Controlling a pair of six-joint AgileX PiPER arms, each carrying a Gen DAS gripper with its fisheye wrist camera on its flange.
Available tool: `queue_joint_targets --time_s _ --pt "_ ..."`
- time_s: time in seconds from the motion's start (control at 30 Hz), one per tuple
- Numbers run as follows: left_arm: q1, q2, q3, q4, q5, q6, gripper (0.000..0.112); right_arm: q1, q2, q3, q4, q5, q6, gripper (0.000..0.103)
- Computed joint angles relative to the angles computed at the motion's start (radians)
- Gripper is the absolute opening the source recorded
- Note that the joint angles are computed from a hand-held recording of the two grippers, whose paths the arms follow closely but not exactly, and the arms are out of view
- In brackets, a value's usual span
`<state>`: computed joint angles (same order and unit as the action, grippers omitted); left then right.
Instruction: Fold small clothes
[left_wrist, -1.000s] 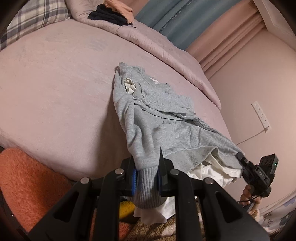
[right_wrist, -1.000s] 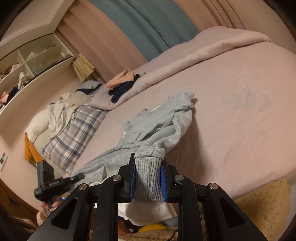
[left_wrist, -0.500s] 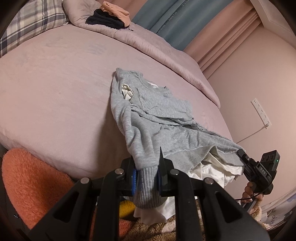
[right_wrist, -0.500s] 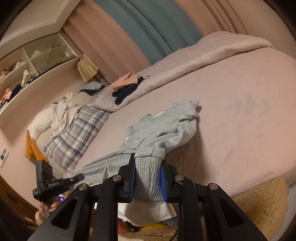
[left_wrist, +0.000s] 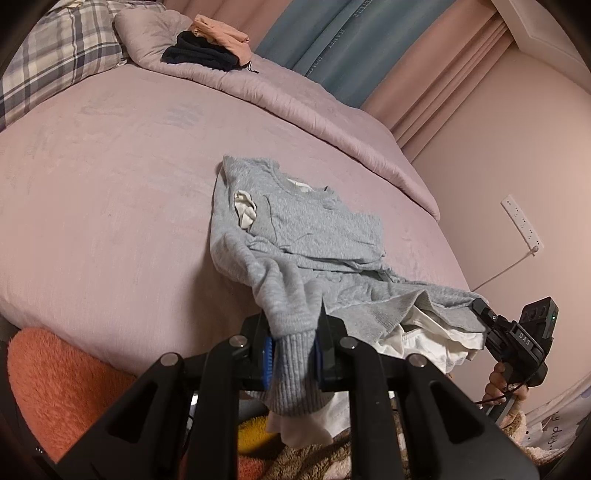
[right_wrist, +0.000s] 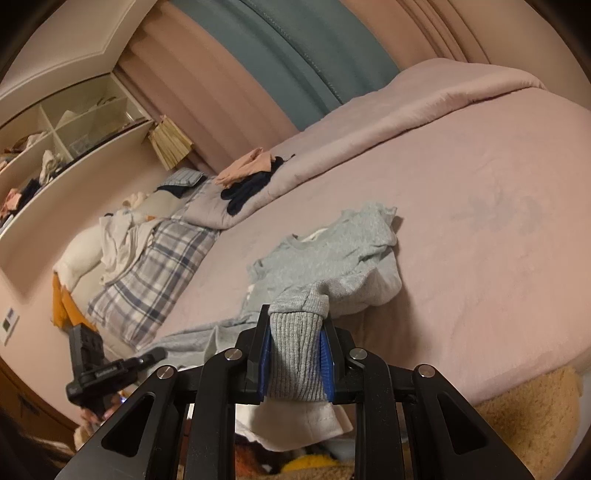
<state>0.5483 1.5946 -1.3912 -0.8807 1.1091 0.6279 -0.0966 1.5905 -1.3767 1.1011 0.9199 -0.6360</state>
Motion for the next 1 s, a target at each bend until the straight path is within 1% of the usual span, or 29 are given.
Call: queue_joint_targets --time_s 0.1,0.4,0.53,0.83,1.0 --pt "-0.002 0.011 -0.011 -0.003 0.002 -0.009 0.016 0.001 -0.001 0.0 -0.004 -0.003 0.002 0.024" --pt "-0.019 0.018 -0.032 -0.004 -0.024 -0.029 0.016 0.018 0.032 -0.047 -0.006 -0.026 0.015 0.024" --pt "-0.022 0.033 -0.054 -0.011 -0.025 -0.034 0.016 0.016 0.039 -0.055 -0.003 -0.023 0.016 0.024" --pt "-0.027 0.071 -0.11 -0.02 -0.018 -0.056 0.016 0.019 0.098 -0.143 -0.024 -0.006 0.052 0.024" --pt "-0.038 0.095 -0.149 -0.009 -0.016 -0.084 0.016 0.026 0.109 -0.164 -0.034 -0.008 0.069 0.024"
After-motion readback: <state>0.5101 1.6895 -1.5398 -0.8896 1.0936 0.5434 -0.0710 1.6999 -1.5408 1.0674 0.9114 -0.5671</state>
